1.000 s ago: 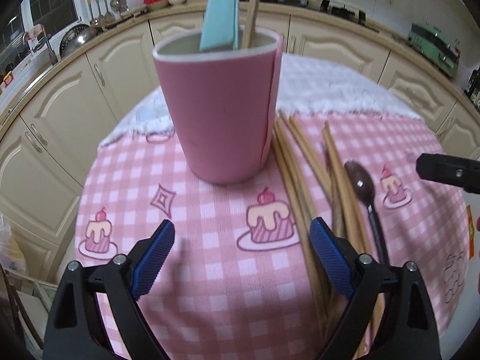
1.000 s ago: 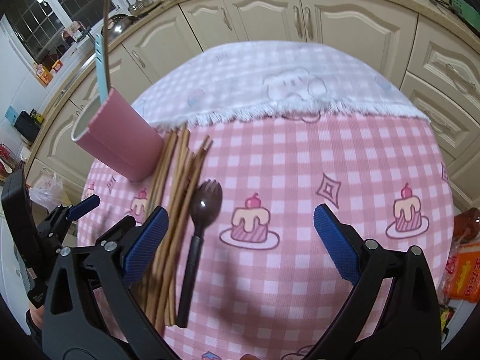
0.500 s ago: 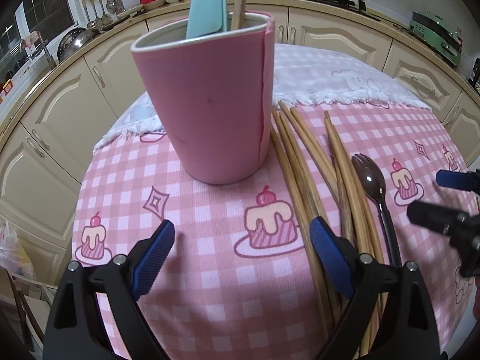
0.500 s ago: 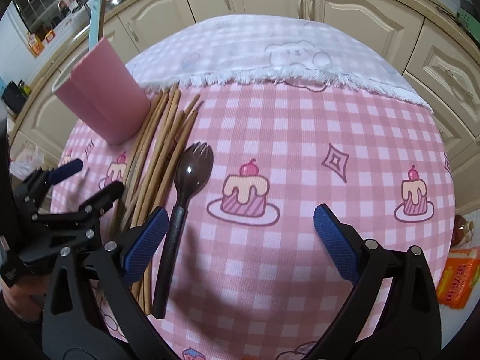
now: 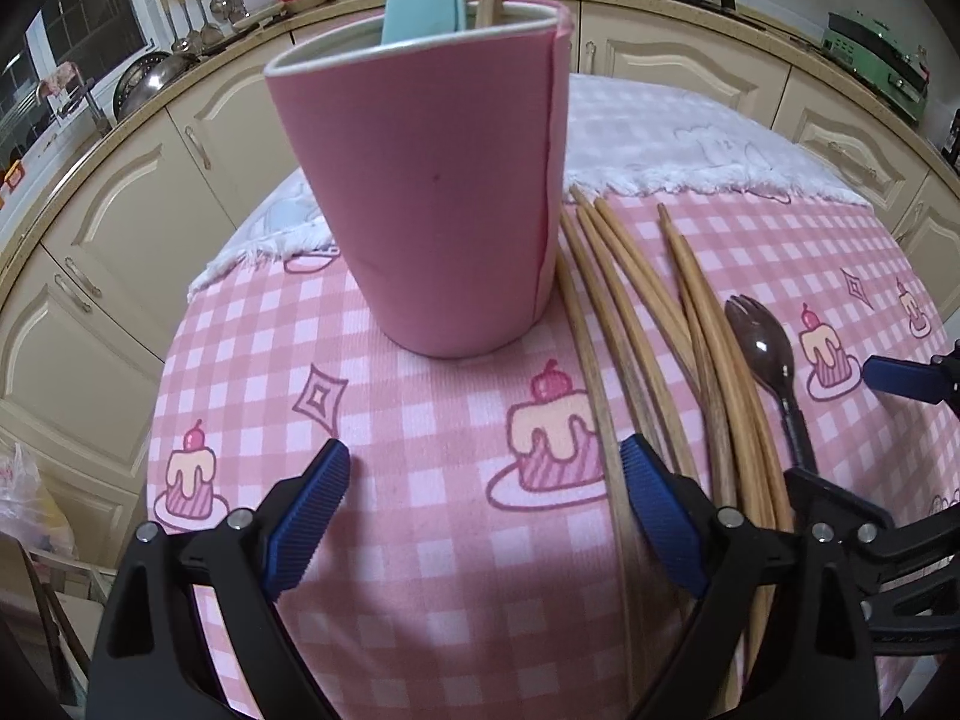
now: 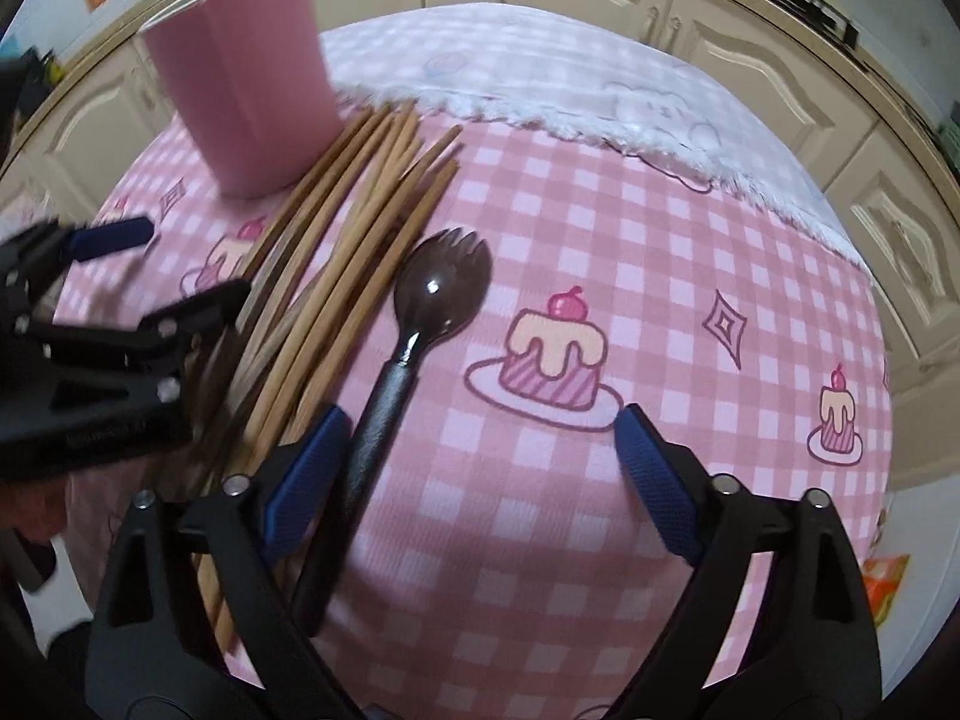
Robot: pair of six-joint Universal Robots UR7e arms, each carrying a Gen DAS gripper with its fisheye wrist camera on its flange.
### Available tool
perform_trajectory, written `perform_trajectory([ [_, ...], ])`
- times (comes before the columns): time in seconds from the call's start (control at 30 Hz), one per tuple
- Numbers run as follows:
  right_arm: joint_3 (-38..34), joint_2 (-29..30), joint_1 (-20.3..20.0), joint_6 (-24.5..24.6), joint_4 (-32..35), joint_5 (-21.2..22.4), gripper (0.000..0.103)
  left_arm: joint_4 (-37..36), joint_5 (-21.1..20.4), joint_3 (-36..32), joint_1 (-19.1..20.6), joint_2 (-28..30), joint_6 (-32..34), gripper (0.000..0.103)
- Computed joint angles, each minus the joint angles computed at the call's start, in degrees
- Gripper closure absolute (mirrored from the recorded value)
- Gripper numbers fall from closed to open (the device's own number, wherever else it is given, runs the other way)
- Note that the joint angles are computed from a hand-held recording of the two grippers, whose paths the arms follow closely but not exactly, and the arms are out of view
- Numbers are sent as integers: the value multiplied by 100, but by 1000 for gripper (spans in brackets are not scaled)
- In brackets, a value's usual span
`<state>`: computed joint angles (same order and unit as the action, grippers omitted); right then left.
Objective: Organize utensils
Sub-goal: 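Move both tools back to the chopsticks and dark spoon on the cloth, then grasp the dark spoon with the right gripper while the left grasps a chopstick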
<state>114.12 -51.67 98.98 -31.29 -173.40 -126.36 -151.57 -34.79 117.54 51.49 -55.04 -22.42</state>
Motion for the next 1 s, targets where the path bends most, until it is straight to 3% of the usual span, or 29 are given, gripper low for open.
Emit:
perform_trajectory([
  [0.23,-340,-179,-96,743,971,154,18,368,-130,-304,59,57,270,23],
  [0.33,-563,29,-22,834,1047,37,18,620,-340,-506,113,91,325,31],
  [0.4,-664,152,22,865,1005,-44,20,746,-574,-629,168,87,359,42],
  [0.43,-703,224,57,795,897,-147,24,763,-658,-653,183,81,377,45],
  [0.47,-718,257,83,744,806,-162,38,781,-737,-677,195,76,426,53],
  [0.5,-749,274,94,715,774,-148,58,773,-844,-708,196,83,532,69],
  [0.53,-766,280,81,684,766,-117,72,768,-908,-732,197,87,582,78],
  [0.57,-793,260,75,722,872,-68,77,801,-992,-827,196,152,597,97],
  [0.63,-775,192,15,655,919,101,79,770,-1082,-837,190,158,622,98],
  [0.7,-675,4,-104,719,997,460,91,582,-1159,-738,169,127,622,98],
  [1.0,-300,-598,-430,756,804,1320,91,-377,-1157,-61,-44,-276,769,98],
])
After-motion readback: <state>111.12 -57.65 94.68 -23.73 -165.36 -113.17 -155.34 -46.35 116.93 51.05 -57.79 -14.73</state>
